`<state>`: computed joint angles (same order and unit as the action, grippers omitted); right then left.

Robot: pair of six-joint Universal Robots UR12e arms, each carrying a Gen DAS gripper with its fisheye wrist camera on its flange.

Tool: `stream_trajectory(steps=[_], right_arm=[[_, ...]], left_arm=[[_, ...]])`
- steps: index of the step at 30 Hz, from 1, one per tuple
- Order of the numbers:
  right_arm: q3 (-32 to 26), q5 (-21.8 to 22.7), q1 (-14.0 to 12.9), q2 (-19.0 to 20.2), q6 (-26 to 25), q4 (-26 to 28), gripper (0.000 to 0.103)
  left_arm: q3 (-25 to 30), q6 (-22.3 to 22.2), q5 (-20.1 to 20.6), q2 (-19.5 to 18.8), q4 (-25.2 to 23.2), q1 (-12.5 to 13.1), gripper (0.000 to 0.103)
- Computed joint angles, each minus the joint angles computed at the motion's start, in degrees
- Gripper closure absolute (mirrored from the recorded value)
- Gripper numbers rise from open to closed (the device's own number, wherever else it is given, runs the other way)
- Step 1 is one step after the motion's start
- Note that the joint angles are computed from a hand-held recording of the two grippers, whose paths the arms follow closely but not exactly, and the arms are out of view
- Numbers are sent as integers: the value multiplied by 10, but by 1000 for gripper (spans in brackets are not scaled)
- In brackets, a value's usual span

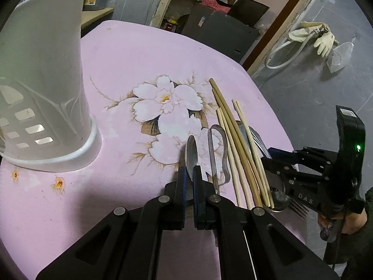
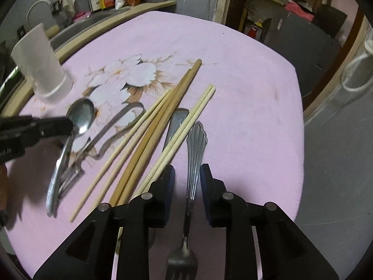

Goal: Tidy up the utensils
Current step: 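Close the left gripper on a silver spoon while the right gripper grasps a silver fork, then lift the spoon with the left gripper while the right gripper carries the fork to the holder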

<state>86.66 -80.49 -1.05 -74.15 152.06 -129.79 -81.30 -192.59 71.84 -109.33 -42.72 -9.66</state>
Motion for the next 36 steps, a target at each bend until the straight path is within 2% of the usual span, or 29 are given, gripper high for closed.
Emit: stream_trajectory(steps=[7,9,11,14,16,20,29,36], right_arm=[[4,-10,-1,-3,5,-2,82],[1,-5,-1,2,26,-11,90],[2,3,-1,4,47,-22,93],[21,9,-3,-4,52,-60,95],[34,46,-13,-11,66,-82,96],[92,107,-30,-39,104,-184,96],[197,88,-17,-78,86,-462,96],[225,89,-11,-75,108,-604,96]], left_arm=[[24,31,-22,-14,-38,0,100],[31,38,-23,-18,-45,-2,100],[27,43,-19,-16,-33,-3,101],[18,60,2,-11,-14,-11,101],[9,60,6,-7,2,-14,101],[-19,58,37,8,60,-22,102],[-87,32,117,33,245,-39,103],[-122,25,173,41,368,-52,103]])
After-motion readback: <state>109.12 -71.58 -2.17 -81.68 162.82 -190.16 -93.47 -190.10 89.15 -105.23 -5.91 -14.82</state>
